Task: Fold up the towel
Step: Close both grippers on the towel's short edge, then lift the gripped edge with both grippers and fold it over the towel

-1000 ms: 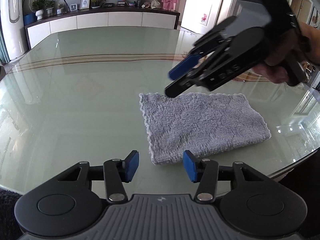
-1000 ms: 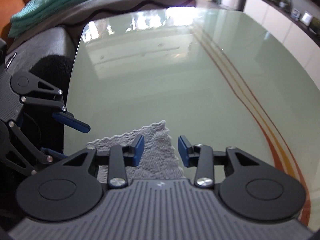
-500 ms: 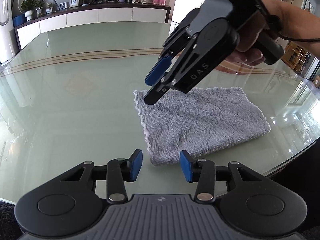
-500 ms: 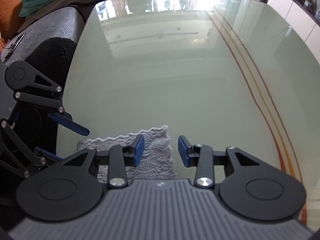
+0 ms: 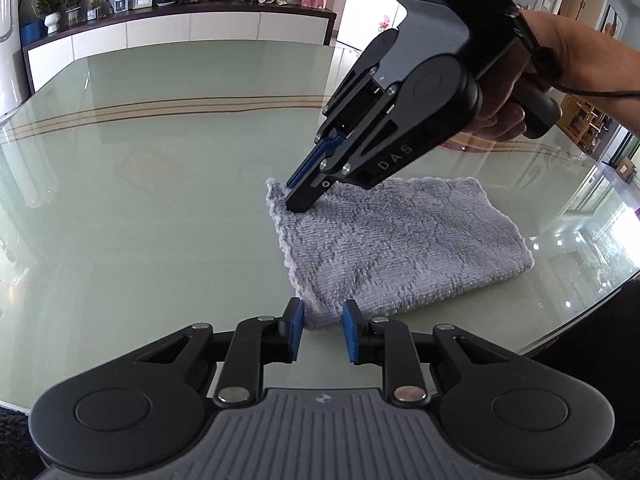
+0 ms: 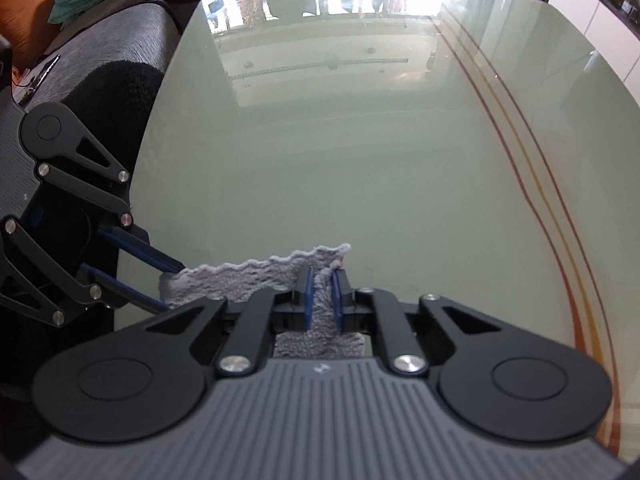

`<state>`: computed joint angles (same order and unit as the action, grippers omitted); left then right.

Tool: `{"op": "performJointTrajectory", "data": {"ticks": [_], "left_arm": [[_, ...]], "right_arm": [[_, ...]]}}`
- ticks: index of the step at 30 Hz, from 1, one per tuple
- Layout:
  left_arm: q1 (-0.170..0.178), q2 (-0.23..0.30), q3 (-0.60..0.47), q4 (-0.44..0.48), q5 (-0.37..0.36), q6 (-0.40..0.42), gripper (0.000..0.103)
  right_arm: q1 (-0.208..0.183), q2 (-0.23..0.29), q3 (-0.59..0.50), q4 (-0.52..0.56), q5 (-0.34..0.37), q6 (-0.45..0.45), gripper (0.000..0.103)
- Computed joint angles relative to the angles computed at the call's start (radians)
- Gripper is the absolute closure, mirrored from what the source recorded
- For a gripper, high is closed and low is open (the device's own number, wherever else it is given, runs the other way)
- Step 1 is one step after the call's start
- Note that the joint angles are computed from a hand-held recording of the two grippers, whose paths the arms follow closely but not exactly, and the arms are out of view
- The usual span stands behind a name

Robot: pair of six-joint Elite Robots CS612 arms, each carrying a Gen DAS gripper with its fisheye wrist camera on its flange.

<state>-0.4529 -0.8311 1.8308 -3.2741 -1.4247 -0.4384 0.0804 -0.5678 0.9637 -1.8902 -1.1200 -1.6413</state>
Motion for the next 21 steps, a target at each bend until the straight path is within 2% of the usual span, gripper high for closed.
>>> {"op": "performJointTrajectory", "data": {"ticks": [6,9,14,21], "left_arm": [[-0.008,-0.003,0.006,-0.011,0.020,0.018,0.095],[-0.013,-0.005,0.010,-0.029,0.039,0.023,0.097],[-0.038,-0.023,0.024,-0.067,0.093,0.105,0.097],[-0.067,-0.029,0.020,-0.121,0.119,0.225,0.097]], "right_arm": [[-0.021,-0.011,0.004,0.018,0.067,-0.030,0.098],[-0.036,-0.018,-0.001,0.038,0.107,-0.036,0.098],[-0.065,-0.022,-0.020,0.094,0.175,-0.057,0.098],[-0.109,-0.019,-0.047,0.177,0.283,-0.071,0.098]]}}
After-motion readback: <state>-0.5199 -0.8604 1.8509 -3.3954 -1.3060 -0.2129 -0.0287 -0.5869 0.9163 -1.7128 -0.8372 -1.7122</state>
